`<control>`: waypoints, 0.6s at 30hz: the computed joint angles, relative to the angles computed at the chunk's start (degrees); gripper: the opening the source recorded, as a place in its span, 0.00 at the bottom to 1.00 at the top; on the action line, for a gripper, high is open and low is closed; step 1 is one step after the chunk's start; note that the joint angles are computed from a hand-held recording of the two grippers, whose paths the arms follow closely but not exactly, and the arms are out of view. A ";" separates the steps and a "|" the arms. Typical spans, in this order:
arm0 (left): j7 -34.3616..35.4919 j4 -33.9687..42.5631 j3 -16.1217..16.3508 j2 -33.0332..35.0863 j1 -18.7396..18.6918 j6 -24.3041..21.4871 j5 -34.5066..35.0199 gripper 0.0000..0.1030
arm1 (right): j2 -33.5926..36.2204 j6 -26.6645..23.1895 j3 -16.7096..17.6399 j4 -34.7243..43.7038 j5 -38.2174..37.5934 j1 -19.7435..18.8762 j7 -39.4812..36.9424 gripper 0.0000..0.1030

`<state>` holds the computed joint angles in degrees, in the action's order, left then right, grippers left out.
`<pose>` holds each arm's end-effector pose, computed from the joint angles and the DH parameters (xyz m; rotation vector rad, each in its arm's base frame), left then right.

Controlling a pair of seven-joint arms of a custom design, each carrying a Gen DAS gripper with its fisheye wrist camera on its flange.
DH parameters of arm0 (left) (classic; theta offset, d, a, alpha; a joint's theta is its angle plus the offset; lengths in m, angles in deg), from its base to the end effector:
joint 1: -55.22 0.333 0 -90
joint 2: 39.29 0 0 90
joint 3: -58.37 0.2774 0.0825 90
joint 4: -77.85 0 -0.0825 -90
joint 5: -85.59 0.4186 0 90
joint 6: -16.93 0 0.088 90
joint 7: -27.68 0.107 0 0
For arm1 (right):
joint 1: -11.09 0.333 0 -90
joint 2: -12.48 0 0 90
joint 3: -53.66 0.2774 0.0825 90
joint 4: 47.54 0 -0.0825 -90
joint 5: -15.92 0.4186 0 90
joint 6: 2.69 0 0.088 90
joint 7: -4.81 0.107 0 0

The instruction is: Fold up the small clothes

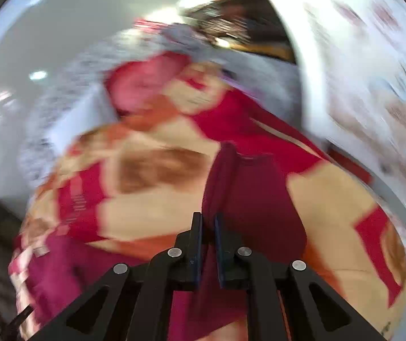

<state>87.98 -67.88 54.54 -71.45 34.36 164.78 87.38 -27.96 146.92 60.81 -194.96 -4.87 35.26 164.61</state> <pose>0.4285 -0.1980 0.4805 -2.0390 1.9099 -0.7909 0.3750 0.2406 0.5308 -1.2815 1.9875 -0.3830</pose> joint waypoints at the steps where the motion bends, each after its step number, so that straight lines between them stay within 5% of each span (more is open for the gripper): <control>1: -0.16 -0.27 0.09 -0.58 0.19 0.15 -0.01 0.10 | 2.20 2.22 0.14 2.55 -0.08 1.16 -1.42 0.08; 5: -0.77 -1.41 0.40 -3.00 0.75 0.41 0.42 0.10 | 13.50 10.50 -0.26 13.64 1.98 6.59 -8.67 0.08; 9: -1.59 -2.53 1.04 -5.06 1.26 0.34 0.79 0.10 | 29.63 16.46 -2.12 28.79 11.97 15.53 -23.77 0.08; 14: -2.74 -3.99 1.92 -7.00 2.19 -0.01 1.14 0.10 | 48.78 15.43 3.63 46.56 31.42 17.97 -45.25 0.08; 18: -3.28 -4.62 2.80 -7.27 2.44 -0.19 0.74 0.10 | 61.60 10.44 8.68 57.82 31.28 17.37 -47.28 0.08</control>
